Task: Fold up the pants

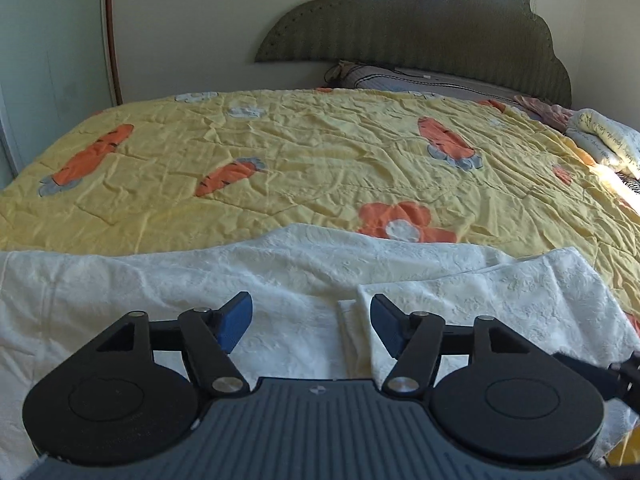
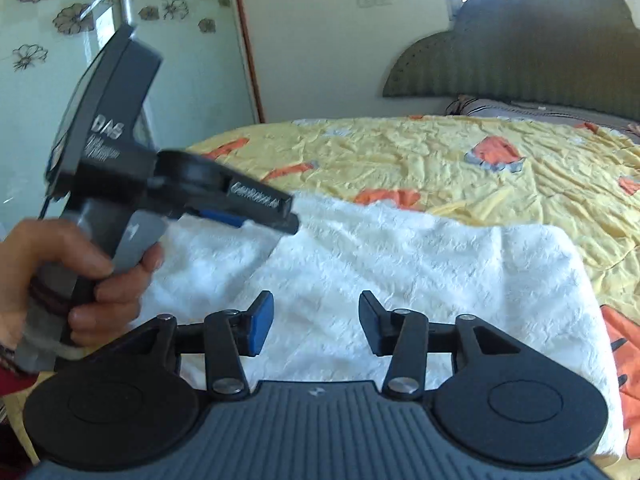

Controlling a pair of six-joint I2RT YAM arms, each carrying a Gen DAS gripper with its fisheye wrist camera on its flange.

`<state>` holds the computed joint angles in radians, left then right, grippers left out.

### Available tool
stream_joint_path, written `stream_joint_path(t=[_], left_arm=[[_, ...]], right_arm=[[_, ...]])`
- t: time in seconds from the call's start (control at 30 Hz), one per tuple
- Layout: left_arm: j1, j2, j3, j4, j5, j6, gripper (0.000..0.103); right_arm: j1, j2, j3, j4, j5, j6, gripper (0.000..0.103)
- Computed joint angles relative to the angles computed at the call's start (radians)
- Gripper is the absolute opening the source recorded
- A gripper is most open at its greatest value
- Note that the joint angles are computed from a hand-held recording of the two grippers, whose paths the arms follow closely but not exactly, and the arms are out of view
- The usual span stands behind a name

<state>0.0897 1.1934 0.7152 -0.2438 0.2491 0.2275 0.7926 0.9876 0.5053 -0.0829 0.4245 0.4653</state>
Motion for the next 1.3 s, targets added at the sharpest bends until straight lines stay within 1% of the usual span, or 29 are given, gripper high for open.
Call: stream_joint_path(t=[0.03,0.2,0.27,0.3,0.33,0.4,0.47,0.53,0.93,1.3], left_arm=[[0.011,-0.008,-0.007,0.002,-0.007,0.011,0.069],[0.091,0.007,0.002,-0.033,0.005,0.048,0.070],[0.122,0.011,-0.004,-0.035,0.009,0.066,0.070],[0.134,0.010,-0.006,-0.035,0.009,0.072,0.070],[0.147,0.007,-0.010,-0.035,0.011,0.078,0.070],[0.172,0.002,-0.015,-0.037,0.022,0.089,0.070],[0.194,-0.006,-0.019,-0.040,0.029,0.100,0.070],[0.213,-0.010,-0.021,-0.042,0.030,0.109,0.070],[0.320,-0.019,-0.032,-0.059,0.080,0.159,0.072],[0.363,-0.050,-0.093,-0.001,0.093,0.181,0.082]], right_arm=[[-0.018,0.017,0.007,0.009,0.005,0.009,0.060],[-0.092,0.136,0.029,0.032,-0.007,0.056,0.061],[-0.071,0.145,0.009,0.063,0.018,0.048,0.067],[-0.059,0.155,0.020,0.052,0.030,0.038,0.076],[-0.046,0.167,0.032,0.040,0.044,0.026,0.087],[-0.024,0.209,0.064,0.013,0.072,0.008,0.096],[-0.011,0.227,0.079,-0.002,0.098,0.007,0.097],[-0.015,0.226,0.077,-0.004,0.092,0.013,0.100],[-0.019,0.231,0.084,-0.016,0.080,0.024,0.103],[-0.018,0.237,0.088,-0.021,0.086,0.022,0.103]])
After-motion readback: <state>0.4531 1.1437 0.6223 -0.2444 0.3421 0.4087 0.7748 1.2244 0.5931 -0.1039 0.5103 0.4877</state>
